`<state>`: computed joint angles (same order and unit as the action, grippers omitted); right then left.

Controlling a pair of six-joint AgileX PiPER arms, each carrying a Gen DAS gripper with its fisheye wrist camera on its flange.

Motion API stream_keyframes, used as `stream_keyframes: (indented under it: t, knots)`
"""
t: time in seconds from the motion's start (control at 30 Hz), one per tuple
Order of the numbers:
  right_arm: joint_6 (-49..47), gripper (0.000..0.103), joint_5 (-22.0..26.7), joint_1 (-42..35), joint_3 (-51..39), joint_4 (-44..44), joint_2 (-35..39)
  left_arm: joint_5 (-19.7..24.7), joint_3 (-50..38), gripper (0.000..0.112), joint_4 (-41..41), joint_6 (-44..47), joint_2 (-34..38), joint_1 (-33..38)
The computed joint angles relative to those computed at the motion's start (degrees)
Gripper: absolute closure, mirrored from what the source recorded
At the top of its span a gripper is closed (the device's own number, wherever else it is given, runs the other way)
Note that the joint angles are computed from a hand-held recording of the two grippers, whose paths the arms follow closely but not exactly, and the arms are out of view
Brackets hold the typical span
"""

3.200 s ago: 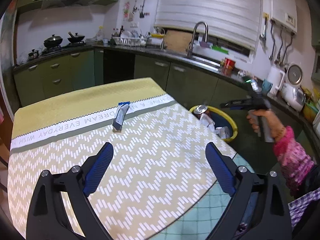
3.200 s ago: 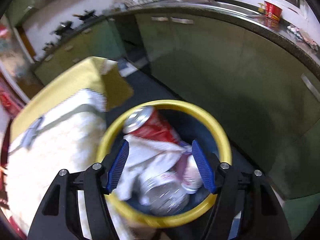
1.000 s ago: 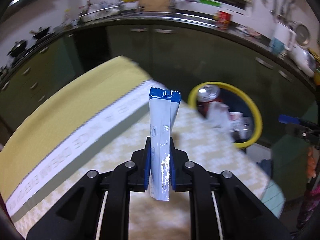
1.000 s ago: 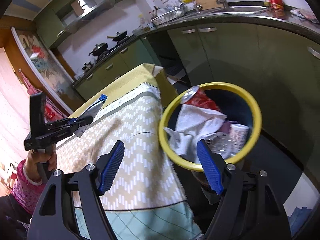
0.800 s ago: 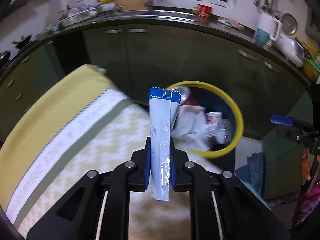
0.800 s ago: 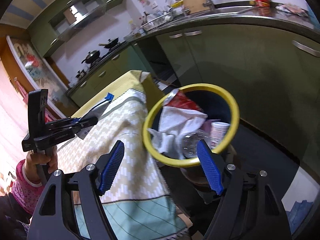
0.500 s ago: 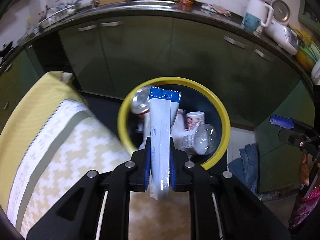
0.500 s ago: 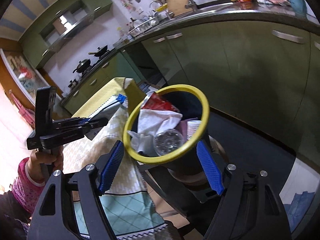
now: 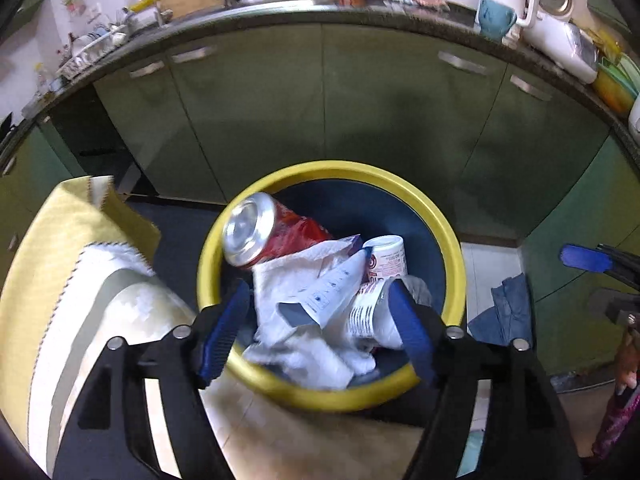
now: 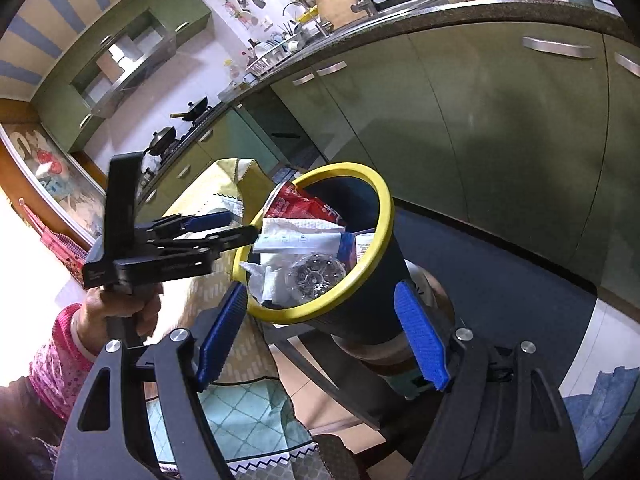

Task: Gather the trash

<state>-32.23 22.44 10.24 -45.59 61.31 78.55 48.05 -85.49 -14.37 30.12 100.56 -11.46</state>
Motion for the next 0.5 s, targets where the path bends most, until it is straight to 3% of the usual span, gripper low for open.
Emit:
stream_keyframes:
  t: [0.1,0.23,0.3,0.4,0.5]
  knots:
    - [10.69,0.026,-1.60,4.80,-2.06,-10.95,-0.41,-2.53,8.40,0.033,-5.85,5.39,-10.07,5.19]
    - [27.45,0.024,-3.23,13.61,-5.68,-28.62,0.00,-0.21,17.47,0.020,-15.86,14.27,-23.73,16.94]
    - [37.46,0.024,-3.46,17.98,-7.73,-38.87,0.60,2.84,21.48,0.017,-19.80,18.25,-31.01,25.17]
    - [54.17,0.021,-3.32,24.98,-10.40,-56.06,0.80,11.35,24.42,0.016,-27.59,26.62,-38.73,42.35]
    - [70.65,0.013,-0.76,31.19,-12.42,-73.25,0.22,17.44,26.38,0.016,-31.88,32.32,-44.75,59.54]
